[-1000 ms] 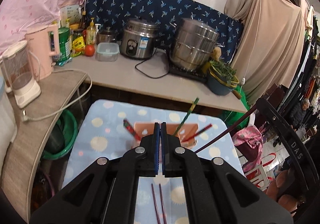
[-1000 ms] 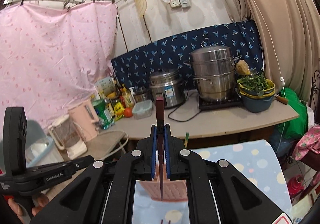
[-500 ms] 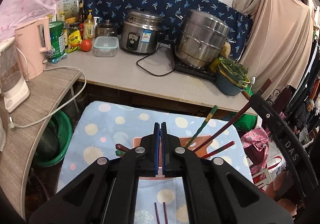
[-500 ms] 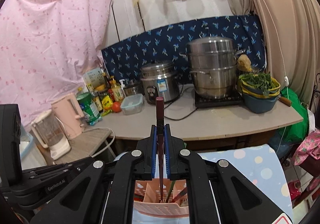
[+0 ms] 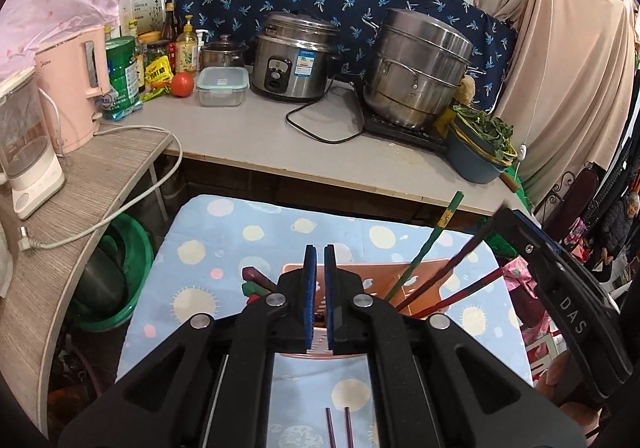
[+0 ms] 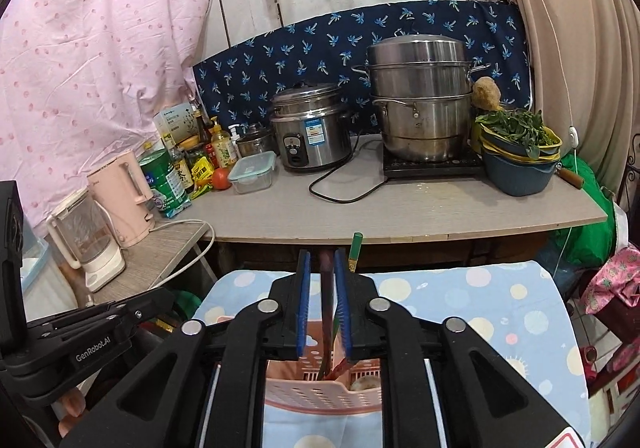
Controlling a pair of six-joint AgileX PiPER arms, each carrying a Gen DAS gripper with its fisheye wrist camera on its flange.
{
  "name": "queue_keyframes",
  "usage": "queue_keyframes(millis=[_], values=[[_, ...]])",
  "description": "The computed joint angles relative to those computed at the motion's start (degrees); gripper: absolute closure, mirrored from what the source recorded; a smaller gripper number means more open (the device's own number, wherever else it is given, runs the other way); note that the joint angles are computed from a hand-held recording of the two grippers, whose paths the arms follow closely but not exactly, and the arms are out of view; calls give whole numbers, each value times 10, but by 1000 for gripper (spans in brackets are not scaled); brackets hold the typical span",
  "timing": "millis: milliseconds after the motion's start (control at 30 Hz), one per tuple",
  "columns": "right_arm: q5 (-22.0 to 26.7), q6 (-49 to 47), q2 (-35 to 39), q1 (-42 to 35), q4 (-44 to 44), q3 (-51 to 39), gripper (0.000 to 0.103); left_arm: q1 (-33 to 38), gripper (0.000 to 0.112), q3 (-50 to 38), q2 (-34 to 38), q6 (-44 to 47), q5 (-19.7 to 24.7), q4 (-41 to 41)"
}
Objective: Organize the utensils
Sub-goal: 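Open the left tool over the basket while the right tool releases the dark-red chopstick into it, then withdraw both open tools toward the two remaining dark-red chopsticks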
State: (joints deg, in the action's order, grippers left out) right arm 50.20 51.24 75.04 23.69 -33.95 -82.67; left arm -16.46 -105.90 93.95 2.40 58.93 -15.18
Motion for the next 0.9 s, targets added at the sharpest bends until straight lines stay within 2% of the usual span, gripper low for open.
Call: queue_keyframes(millis=[200,400,500,567,733,900], values=[[22,8,-16,25,-29,2,84,-15,90,34,-32,-15,-25,46],[46,20,-36,66,-49,14,83,-29,87,78,-65,-38,-40,92],[65,41,-51,101,-67,32,83,-43,79,111,-90,-65,-51,136],[75,57,-61,125,-74,47,83,-53,78,138,-110,-83,-59,167],[117,118,-82,204,-109,89,83,-54,77,196,-154,-88,-62,182],[166,192,-103,293,-142,135,83,-60,70,265,-201,-108,-75,212]])
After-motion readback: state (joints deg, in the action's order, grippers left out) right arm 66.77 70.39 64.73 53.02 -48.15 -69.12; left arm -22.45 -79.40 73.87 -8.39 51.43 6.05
